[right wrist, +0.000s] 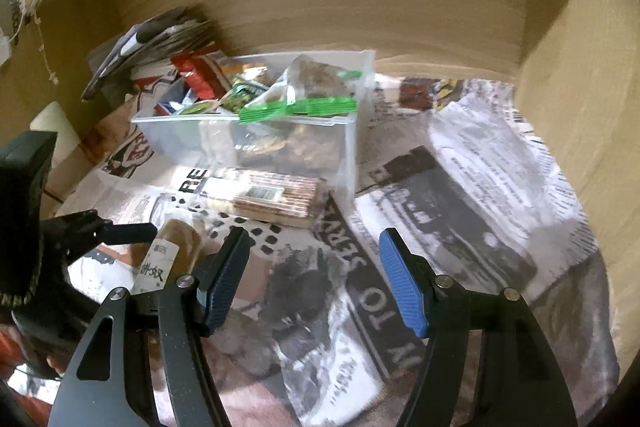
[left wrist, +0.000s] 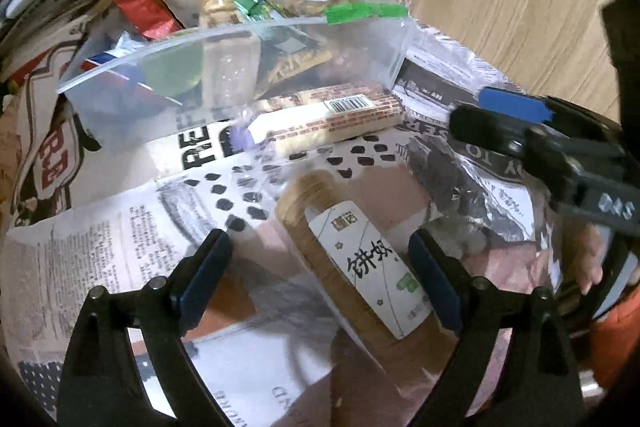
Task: Organize snacks
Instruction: 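Grasp the wrapped wafer bar with the right tool while the left grasps the cylindrical biscuit pack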
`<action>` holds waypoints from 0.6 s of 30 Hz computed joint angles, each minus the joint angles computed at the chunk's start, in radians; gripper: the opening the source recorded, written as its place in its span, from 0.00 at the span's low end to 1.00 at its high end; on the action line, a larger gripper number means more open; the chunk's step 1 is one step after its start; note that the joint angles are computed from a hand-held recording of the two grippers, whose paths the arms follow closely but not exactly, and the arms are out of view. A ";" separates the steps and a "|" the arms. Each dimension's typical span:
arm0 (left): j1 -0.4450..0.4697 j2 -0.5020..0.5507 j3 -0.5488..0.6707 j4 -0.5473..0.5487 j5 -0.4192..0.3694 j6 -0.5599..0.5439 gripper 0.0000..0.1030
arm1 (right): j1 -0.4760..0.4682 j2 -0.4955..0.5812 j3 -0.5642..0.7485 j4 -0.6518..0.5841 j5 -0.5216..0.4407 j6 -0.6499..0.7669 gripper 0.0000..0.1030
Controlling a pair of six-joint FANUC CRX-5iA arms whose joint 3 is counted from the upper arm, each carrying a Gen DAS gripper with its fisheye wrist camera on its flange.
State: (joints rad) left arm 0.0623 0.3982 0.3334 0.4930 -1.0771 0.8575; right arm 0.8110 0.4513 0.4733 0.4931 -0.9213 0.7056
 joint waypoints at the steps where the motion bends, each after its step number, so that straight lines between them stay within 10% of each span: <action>1: 0.007 -0.007 -0.010 0.004 0.004 -0.010 0.90 | -0.002 0.010 0.017 -0.016 0.002 0.017 0.62; 11: 0.082 0.006 0.004 0.015 0.025 -0.006 0.74 | -0.027 0.222 0.370 -0.154 -0.148 0.233 0.39; 18: 0.122 0.066 0.097 0.011 -0.012 -0.049 0.61 | -0.008 0.198 0.339 -0.163 -0.154 0.236 0.39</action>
